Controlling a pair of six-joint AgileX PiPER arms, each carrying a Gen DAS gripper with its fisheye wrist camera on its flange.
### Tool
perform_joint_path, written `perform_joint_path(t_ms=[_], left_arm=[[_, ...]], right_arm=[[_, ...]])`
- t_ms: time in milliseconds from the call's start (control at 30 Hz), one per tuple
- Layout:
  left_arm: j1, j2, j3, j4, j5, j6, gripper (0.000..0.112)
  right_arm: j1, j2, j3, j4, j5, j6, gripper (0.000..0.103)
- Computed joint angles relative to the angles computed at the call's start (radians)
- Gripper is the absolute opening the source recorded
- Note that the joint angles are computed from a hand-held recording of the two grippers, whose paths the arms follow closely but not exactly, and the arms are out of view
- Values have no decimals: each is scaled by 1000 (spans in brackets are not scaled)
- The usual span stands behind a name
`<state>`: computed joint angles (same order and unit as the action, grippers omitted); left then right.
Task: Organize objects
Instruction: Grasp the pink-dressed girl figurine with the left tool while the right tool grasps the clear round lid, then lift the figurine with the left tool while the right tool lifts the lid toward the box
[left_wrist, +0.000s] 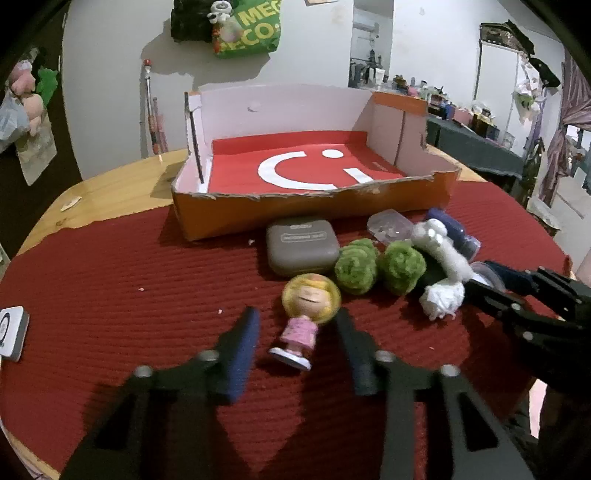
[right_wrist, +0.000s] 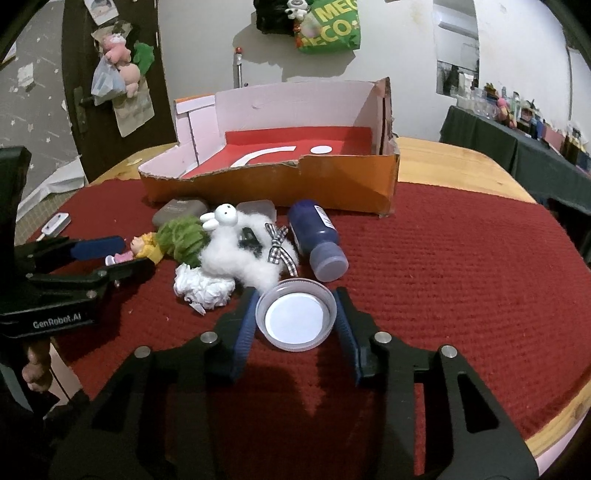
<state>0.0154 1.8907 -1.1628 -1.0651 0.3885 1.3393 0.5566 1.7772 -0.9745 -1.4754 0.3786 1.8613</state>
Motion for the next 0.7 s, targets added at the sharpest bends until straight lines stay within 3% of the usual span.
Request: perform_joint_path(t_ms=[33, 67, 500, 700], left_arm=[[3, -1, -1, 2, 9, 0, 25], [8, -1, -3, 6, 21, -4, 23], [36, -49, 50, -39, 64, 54, 21], [54, -29, 15, 44, 102, -52, 21]], right_arm=[[1, 0, 0, 0, 0, -2, 39], [0, -1, 1, -3, -2, 1, 39], [29, -32, -2, -2, 0, -10, 39], [30, -33, -15, 47, -23, -60, 39]])
